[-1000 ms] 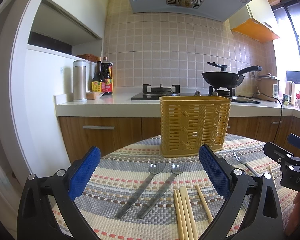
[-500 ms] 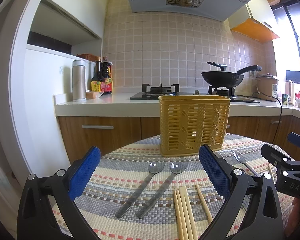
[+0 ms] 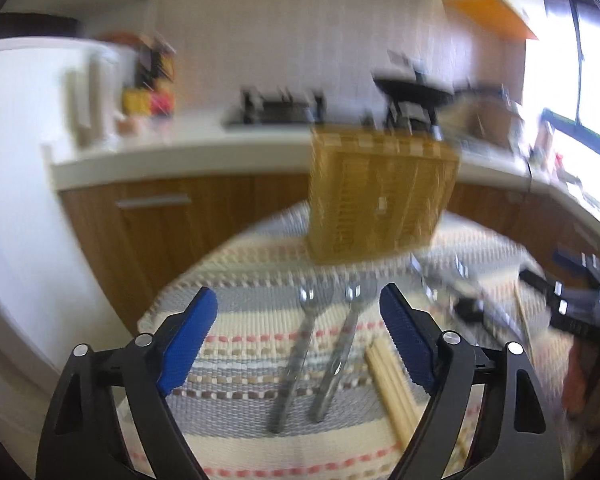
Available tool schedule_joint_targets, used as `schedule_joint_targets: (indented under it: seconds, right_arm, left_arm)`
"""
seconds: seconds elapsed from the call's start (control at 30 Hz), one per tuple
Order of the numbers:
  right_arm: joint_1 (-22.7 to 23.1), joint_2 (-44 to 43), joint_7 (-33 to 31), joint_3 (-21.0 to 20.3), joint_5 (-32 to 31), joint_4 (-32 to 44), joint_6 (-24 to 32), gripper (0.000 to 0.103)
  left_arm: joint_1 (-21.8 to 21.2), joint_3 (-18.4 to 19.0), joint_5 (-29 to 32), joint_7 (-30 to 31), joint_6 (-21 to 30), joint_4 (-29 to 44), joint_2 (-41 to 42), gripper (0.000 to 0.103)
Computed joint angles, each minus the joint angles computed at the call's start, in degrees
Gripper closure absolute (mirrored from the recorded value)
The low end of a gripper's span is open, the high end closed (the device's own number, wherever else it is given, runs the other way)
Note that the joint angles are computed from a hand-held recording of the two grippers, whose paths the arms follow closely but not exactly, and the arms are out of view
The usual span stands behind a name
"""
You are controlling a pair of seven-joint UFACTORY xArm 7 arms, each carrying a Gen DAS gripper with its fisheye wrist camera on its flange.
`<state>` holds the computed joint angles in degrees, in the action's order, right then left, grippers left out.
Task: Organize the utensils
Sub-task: 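Lower the left tool onto a clear spoon while the right tool grasps another clear spoon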
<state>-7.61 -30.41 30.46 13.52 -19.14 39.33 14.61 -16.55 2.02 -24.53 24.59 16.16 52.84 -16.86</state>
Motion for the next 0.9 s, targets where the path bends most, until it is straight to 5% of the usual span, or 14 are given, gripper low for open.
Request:
schedule_joint_targets:
  seconds: [0.1,0.2,0.37,0.43,0.63,0.83,0.9]
  right_arm:
    - [8.4,7.0,-11.3,-8.0,6.5,8.7,8.5,0.013]
    - [12.9,14.2,-23.4,-14.0,15.7,19.2,19.8,0.023]
    - [11.7,25.4,-34.9,-15.7,26.5,33.4,36.2,0.04]
    - [10.6,28.7,-36.3,-15.2,29.5,36.8,40.7,0.052]
    - [9.4,32.8,-36.3,-13.1,30.3,41.0,47.2,0.058]
    - [11.6,34.4,-31.6,-11.3,21.5,41.7,47.0,0.073]
    - [12.2,35.4,-31.0,-11.1,19.8,43.2,47.7,0.073]
  left_arm:
    - [1.2,1.3,1.6,2.4,15.9,12.2,8.5,0.035]
    - [3.2,0.4,-0.2,4.9,25.6,20.7,15.4,0.036]
    - [7.0,-2.6,2.9,2.3,38.1,33.1,26.3,0.048]
    - [8.2,-3.9,4.0,1.3,40.7,36.4,29.2,0.049]
    - [9.3,-6.9,8.7,-0.3,42.7,41.0,32.9,0.049]
    - [6.4,-7.2,17.2,-4.6,45.0,47.5,37.0,0.05]
    - [4.8,-7.1,20.0,-6.9,43.8,46.8,36.7,0.057]
